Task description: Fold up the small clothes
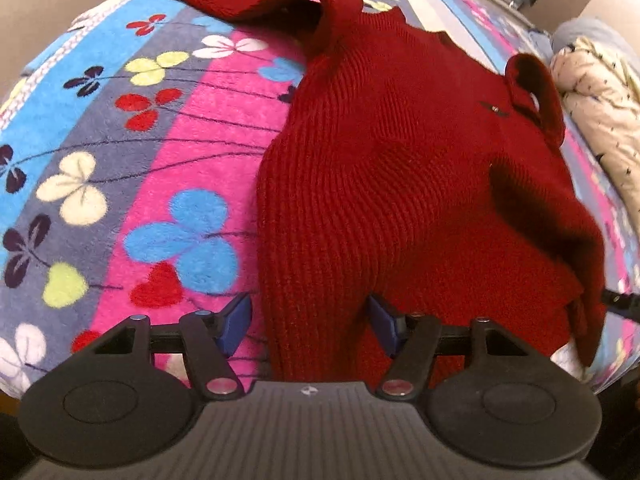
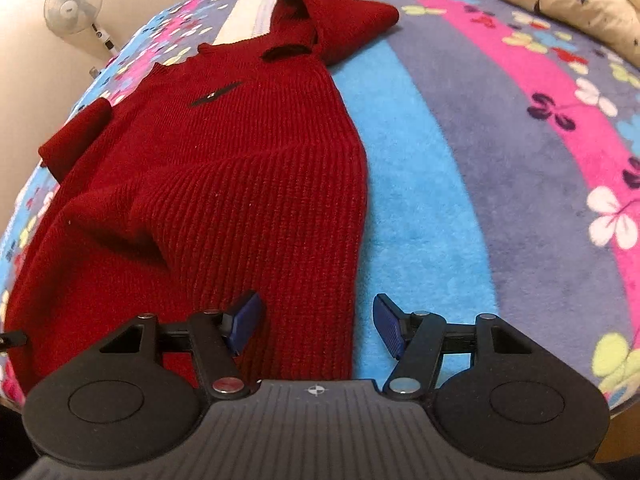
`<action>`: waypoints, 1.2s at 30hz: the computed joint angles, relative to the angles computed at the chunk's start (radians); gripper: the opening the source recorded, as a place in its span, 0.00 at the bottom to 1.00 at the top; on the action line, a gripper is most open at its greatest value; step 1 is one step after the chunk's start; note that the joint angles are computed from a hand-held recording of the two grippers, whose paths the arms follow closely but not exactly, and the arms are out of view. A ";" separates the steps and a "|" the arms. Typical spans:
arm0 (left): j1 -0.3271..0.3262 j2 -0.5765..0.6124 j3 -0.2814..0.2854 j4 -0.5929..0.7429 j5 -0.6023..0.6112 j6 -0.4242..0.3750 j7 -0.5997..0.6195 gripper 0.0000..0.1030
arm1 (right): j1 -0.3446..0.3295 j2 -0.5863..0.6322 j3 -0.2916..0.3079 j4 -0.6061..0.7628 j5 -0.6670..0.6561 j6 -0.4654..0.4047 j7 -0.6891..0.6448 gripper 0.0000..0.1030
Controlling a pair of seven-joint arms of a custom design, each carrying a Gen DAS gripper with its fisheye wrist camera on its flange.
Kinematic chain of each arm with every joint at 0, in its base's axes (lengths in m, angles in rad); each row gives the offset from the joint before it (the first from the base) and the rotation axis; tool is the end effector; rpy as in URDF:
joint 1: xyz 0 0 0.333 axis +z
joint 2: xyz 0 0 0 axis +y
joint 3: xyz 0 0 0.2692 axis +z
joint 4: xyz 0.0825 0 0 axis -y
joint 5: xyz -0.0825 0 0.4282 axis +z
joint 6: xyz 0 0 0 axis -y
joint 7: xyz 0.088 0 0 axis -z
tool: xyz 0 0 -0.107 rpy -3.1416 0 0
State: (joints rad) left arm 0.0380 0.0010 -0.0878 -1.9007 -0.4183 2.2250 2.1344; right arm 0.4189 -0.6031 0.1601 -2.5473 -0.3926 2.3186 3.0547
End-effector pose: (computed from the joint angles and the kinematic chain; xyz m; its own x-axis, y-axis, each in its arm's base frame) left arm 0.6314 -0.0442 0.4701 -0.4304 -0.8842 0.1816 -0.8427 0.3215 -0.4319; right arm 0.3953 0.2474 0.4534 -0.5748 -0.7797 -0.2482 -0.6380 0.6170 -0.4607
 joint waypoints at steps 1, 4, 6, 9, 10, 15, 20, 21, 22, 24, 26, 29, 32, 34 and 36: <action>-0.004 -0.005 -0.004 -0.010 0.010 0.013 -0.004 0.67 | -0.002 -0.003 0.001 -0.002 -0.007 -0.002 -0.002 0.62; -0.010 -0.008 -0.008 -0.023 0.036 0.034 -0.004 0.67 | 0.002 -0.014 0.005 -0.008 -0.012 -0.010 -0.005 0.62; -0.014 -0.021 -0.010 -0.043 0.055 0.056 0.008 0.67 | 0.002 -0.008 0.010 -0.002 -0.018 -0.019 -0.009 0.61; -0.018 -0.027 -0.012 -0.052 0.067 0.065 0.021 0.66 | 0.004 -0.011 0.016 0.002 -0.027 -0.034 -0.009 0.61; -0.019 -0.028 -0.012 -0.054 0.070 0.068 0.022 0.66 | 0.004 -0.012 0.017 0.002 -0.029 -0.036 -0.007 0.61; -0.022 -0.031 -0.013 -0.061 0.085 0.081 0.023 0.62 | 0.005 -0.005 0.018 0.009 -0.038 -0.041 -0.008 0.61; -0.031 -0.060 -0.018 -0.104 0.098 0.132 0.072 0.55 | 0.006 0.012 0.026 0.028 -0.066 -0.045 -0.039 0.46; -0.032 -0.064 -0.019 -0.111 0.099 0.138 0.083 0.54 | 0.006 0.017 0.030 0.034 -0.074 -0.050 -0.044 0.42; -0.033 -0.069 -0.020 -0.117 0.101 0.143 0.087 0.53 | 0.005 0.021 0.032 0.039 -0.080 -0.054 -0.047 0.39; -0.034 -0.069 -0.019 -0.119 0.097 0.144 0.092 0.45 | 0.001 0.018 0.037 0.040 -0.093 -0.059 -0.040 0.24; -0.034 -0.075 -0.017 -0.124 0.082 0.151 0.102 0.28 | -0.007 -0.003 0.047 0.028 -0.114 -0.062 -0.013 0.07; -0.036 -0.101 -0.011 -0.147 0.029 0.189 0.157 0.18 | -0.045 -0.074 0.098 -0.003 -0.202 -0.084 0.101 0.07; -0.034 -0.125 0.005 -0.155 -0.071 0.200 0.201 0.16 | -0.071 -0.183 0.145 -0.057 -0.290 -0.101 0.256 0.06; -0.032 -0.144 0.030 -0.151 -0.198 0.176 0.262 0.15 | -0.075 -0.266 0.160 -0.107 -0.337 -0.089 0.346 0.06; -0.030 -0.168 0.055 -0.151 -0.315 0.144 0.346 0.15 | -0.072 -0.332 0.173 -0.146 -0.378 -0.072 0.399 0.05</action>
